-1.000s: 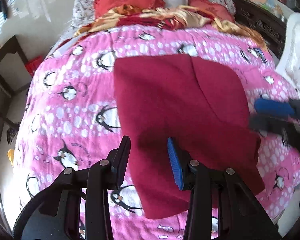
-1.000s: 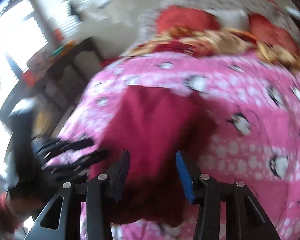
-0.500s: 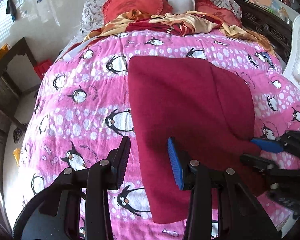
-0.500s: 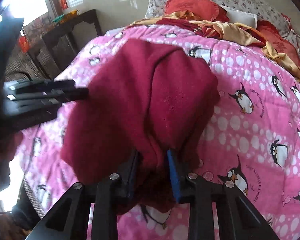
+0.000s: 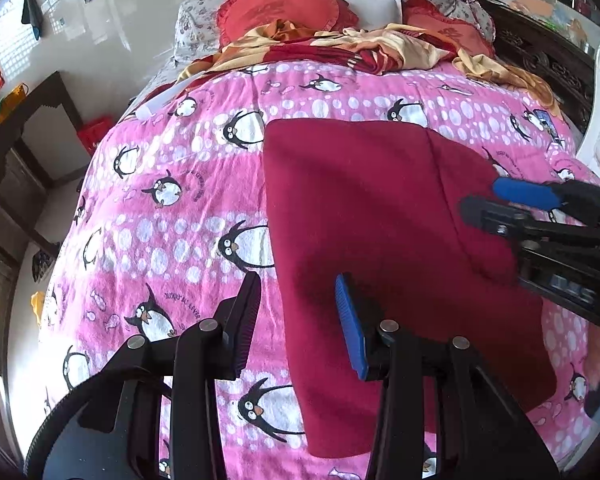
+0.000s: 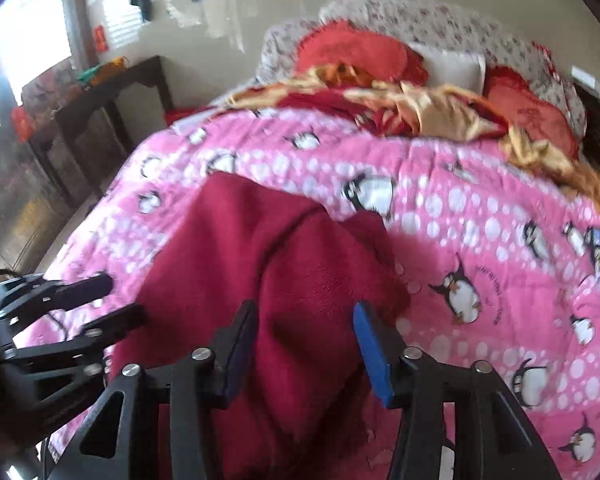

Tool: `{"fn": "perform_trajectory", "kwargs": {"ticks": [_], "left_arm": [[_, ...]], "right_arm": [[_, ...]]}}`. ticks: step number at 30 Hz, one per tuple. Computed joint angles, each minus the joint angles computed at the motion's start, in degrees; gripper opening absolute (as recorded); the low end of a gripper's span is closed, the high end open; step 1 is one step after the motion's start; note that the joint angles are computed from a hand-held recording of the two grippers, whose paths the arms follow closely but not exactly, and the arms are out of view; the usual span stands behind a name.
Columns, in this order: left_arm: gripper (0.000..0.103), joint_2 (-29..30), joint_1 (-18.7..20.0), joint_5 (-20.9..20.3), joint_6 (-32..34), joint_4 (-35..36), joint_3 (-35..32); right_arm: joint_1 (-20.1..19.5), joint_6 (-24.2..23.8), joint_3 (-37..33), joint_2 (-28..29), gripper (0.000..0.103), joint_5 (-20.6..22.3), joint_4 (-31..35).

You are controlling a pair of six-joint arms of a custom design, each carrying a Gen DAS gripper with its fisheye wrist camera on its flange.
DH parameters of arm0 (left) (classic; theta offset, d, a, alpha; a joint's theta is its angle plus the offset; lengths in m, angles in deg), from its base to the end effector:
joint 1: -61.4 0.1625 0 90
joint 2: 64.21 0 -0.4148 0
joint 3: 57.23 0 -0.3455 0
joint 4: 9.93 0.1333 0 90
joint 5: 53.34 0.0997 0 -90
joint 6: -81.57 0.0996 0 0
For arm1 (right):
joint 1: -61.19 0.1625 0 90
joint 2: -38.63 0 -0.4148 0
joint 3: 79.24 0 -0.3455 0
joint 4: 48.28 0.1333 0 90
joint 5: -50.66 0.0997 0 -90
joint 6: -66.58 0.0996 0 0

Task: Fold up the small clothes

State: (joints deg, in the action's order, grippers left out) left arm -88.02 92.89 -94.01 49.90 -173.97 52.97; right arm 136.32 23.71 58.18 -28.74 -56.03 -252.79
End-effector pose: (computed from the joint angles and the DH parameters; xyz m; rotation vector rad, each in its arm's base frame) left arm -0.3043 -0.4313 -0.0996 0.6524 2.2364 -0.5790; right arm -0.0054 -0.4284 0.2223 0.4471 -2.3961 0.6985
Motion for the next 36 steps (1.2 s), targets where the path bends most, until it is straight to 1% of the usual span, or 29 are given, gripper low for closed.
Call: {"fn": "perform_trajectory", "kwargs": {"ticks": [2,4,6,8,12,15,16,18,22,27,29,30,32,34,36], "left_arm": [[0.038,0.09,0.17,-0.01,0.2,-0.71,0.1],[0.038,0.13,0.43,-0.18,0.52,-1.25,0.05],[0.038,0.18,0.59,0.13,0.5,-1.13,-0.15],[0.038,0.19,0.53,0.41,0.23,-0.75,-0.25],[0.038,0.19,0.06,1.81,-0.51,0.2,-0.18],[0.038,-0.05,-0.26,1.94,-1.08,-0.09,0.38],[0.038,-0.09,-0.39,1.98,-1.34,-0.17,0.57],[0.038,-0.25,-0.77,2.28,-1.79,-0.1,0.95],[0.038,-0.67,-2.04,4.0,-3.22,-0.45,2.3],[0.038,-1.2,-3.48,6.88,-5.49,0.35,3.83],[0.044,-1.9,-3.61,6.73,-6.89,1.17,4.37],[0.053,-2.36,-3.58,6.25,-7.58,1.58,4.66],[0.054,-2.86,-3.74,5.77,-7.54,-0.02,5.7],[0.054,-2.91,-4.35,6.45,-6.93,-1.8,6.7],[0.054,-3.15,-4.81,6.77,-7.26,-1.62,7.13]], "right_arm": [[-0.73,-0.37,-0.94,1.86,0.039,-1.26,-1.16],[-1.8,0.23,-1.6,2.62,0.038,-0.91,-0.83],[-1.85,-0.01,-1.6,2.65,0.038,-0.92,-1.01],[-1.54,0.49,-1.45,1.99,0.038,-1.01,-0.46],[-0.98,2.11,1.07,-1.43,0.038,0.98,-1.14],[-0.97,2.66,3.68,-3.98,0.052,3.46,-2.69],[-1.05,2.96,4.63,-4.89,0.053,4.31,-2.85],[-0.81,3.27,5.85,-5.83,0.054,4.57,-3.19],[-0.56,3.02,8.04,-6.26,0.063,5.0,-5.43],[-0.6,3.07,9.21,-6.23,0.063,4.78,-5.76],[-0.65,3.13,9.56,-6.35,0.063,4.88,-5.83],[-0.6,3.07,9.76,-6.39,0.063,4.88,-5.96],[-0.48,3.0,10.0,-6.38,0.063,4.8,-6.06],[-0.21,2.87,10.1,-6.42,0.063,4.69,-5.74],[0.31,2.59,10.19,-6.07,0.063,4.2,-6.11]]}}
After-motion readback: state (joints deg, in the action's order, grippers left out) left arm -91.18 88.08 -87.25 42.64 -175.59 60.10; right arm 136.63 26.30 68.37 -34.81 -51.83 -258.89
